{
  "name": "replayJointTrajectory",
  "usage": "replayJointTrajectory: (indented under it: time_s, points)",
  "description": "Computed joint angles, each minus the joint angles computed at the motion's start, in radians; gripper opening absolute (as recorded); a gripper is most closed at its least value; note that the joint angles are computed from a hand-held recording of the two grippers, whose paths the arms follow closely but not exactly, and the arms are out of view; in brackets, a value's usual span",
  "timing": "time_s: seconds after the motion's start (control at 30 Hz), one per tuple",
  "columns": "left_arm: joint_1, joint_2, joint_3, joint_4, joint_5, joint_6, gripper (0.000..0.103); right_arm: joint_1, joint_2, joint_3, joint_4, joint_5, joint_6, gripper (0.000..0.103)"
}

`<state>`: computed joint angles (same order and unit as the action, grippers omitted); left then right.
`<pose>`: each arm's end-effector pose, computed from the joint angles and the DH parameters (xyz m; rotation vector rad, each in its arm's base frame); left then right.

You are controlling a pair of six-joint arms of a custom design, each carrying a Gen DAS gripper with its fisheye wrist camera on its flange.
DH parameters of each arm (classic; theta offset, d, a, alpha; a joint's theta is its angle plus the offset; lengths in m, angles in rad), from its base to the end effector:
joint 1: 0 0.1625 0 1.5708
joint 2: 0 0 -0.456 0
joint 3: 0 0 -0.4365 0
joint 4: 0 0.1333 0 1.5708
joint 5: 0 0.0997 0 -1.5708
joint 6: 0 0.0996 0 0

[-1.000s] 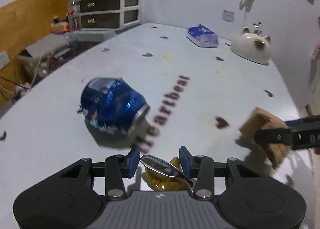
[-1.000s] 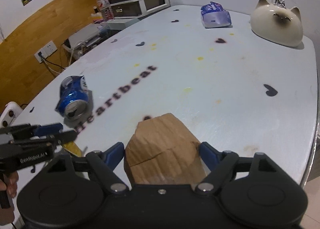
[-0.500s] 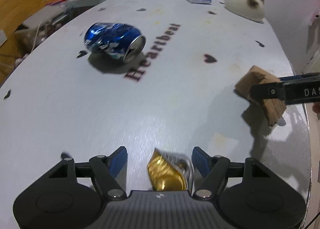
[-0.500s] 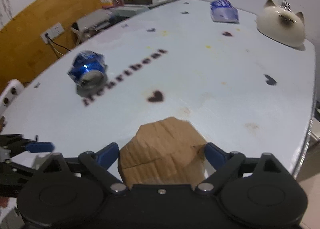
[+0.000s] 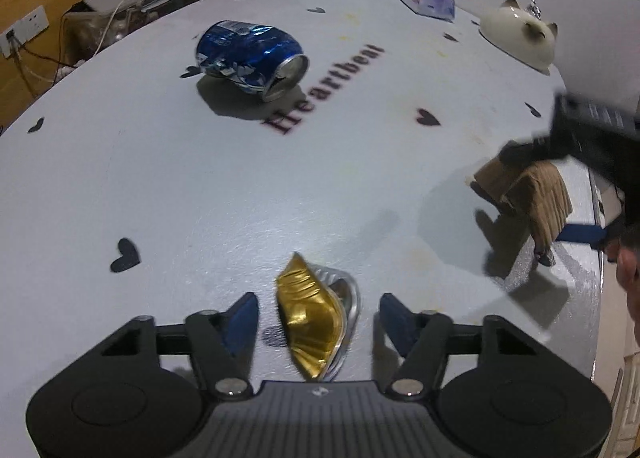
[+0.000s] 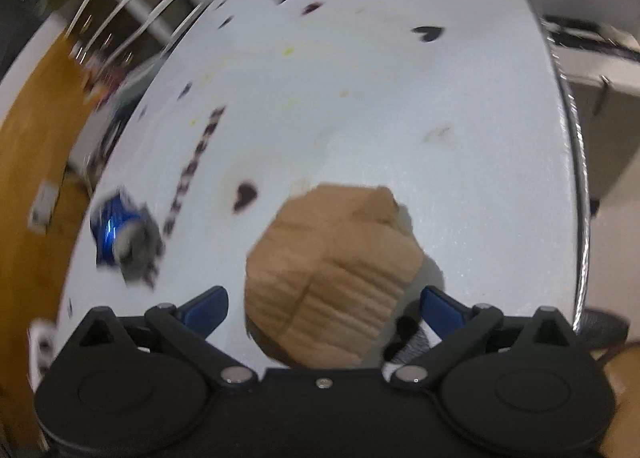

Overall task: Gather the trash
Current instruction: 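Grasp the gold wrapper with the left tool while the right tool grasps the brown paper bag, then carry the gold wrapper and brown paper bag with both tools over the wastebasket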

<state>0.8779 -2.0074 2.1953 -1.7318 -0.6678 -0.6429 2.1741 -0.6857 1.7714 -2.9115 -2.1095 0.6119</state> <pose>-0.0506 -0.3921 0.4298 0.0734 2.3294 -0.6753 0.4504 -0.5088 0.0075 -0.1092 -2.7515 0.7234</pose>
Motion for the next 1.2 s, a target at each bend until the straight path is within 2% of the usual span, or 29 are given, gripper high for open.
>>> replayJointTrajectory:
  time_s: [0.03, 0.07, 0.13, 0.17, 0.23, 0.3, 0.37, 0.5, 0.63, 0.77, 0.97, 1.2]
  points:
    - [-0.003, 0.007, -0.002, 0.005, 0.001, 0.001, 0.054, 0.002, 0.003, -0.005, -0.002, -0.002, 0.027, 0.103]
    - [-0.007, 0.014, -0.005, 0.014, 0.004, -0.003, 0.043, 0.004, 0.008, -0.013, 0.001, -0.005, 0.05, 0.103]
    - [-0.008, 0.021, -0.009, 0.018, 0.004, -0.004, 0.042, 0.002, 0.017, -0.034, 0.031, -0.021, 0.1, 0.103]
    - [-0.007, 0.022, -0.009, 0.012, -0.001, 0.008, 0.042, 0.0, 0.02, -0.04, 0.05, -0.027, 0.117, 0.098]
    - [-0.004, 0.019, -0.011, 0.008, -0.011, 0.015, 0.042, 0.004, 0.025, -0.051, 0.052, -0.041, 0.073, 0.079]
    - [-0.004, 0.011, -0.014, 0.009, -0.012, 0.01, 0.042, -0.001, 0.017, -0.048, 0.062, -0.018, 0.036, 0.066]
    - [-0.01, 0.001, -0.017, 0.01, -0.004, 0.003, 0.042, -0.01, -0.003, -0.021, 0.031, 0.032, -0.004, 0.061]
    - [-0.04, -0.026, -0.025, 0.011, 0.016, -0.013, 0.042, 0.009, -0.031, 0.019, -0.014, 0.058, -0.142, 0.054]
    - [-0.084, -0.056, -0.035, 0.035, 0.036, -0.034, 0.042, 0.039, -0.055, 0.043, -0.029, 0.068, -0.218, 0.053]
    - [-0.139, -0.093, -0.052, 0.109, 0.047, -0.088, 0.042, 0.086, -0.077, 0.065, -0.042, 0.052, -0.248, 0.053]
    - [-0.261, -0.17, -0.094, 0.334, 0.068, -0.248, 0.042, 0.172, -0.106, 0.099, -0.052, 0.007, -0.281, 0.053]
    - [-0.42, -0.248, -0.157, 0.642, 0.064, -0.472, 0.042, 0.273, -0.132, 0.135, -0.06, -0.059, -0.26, 0.053]
